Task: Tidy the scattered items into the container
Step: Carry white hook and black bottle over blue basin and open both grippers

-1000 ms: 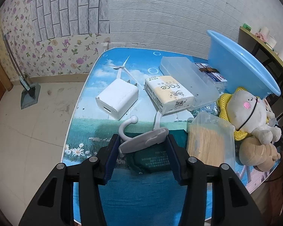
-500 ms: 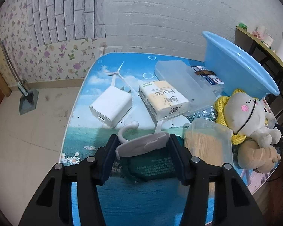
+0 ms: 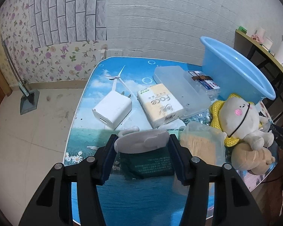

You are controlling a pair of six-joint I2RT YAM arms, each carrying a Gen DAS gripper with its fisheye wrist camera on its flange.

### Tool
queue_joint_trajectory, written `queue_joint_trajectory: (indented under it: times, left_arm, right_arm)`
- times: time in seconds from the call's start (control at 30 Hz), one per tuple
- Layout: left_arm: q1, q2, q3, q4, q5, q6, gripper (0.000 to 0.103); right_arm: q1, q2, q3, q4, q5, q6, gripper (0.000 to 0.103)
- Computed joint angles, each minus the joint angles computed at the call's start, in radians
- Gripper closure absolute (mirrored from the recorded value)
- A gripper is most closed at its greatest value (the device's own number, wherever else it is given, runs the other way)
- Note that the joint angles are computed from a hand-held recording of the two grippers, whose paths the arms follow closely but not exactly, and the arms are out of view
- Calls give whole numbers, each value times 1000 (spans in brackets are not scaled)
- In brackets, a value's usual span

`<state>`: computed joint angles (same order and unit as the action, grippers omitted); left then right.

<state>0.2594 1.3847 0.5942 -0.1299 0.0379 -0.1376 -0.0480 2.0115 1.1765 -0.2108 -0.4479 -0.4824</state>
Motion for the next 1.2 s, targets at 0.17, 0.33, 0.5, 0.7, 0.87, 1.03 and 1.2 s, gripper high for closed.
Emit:
queue_joint_trajectory:
  times: [0.17,0.33,0.5,0.7,0.87,1.03,1.2]
  left_arm:
    - [6,-23,2,-12,-8,-15,50]
    - [-1,-53,6,-37,-10,-27,50]
    - [-20,-69,14,-49,-13,-41,50]
    - [-27,-78,29,-70,-6,-54,50]
    - [-48,-126,48,-105,-20,-61,50]
    - [-80,-148,70,-131,-32,-64,50]
    - [-94,-142,68,-126,-34,-69,50]
  right_arm:
    - [-1,-17,-11,3,-7,4,39]
    - [-14,-51,-21,6,-35,19,40]
    - [-19,-85,-29,8,-59,32,41]
    - [-19,-99,-34,11,-78,41,42]
    - [-32,-128,-41,15,-102,59,45]
    - [-56,-151,-6,-50,-169,57,78]
    - [-49,-132,-9,-50,-156,28,78]
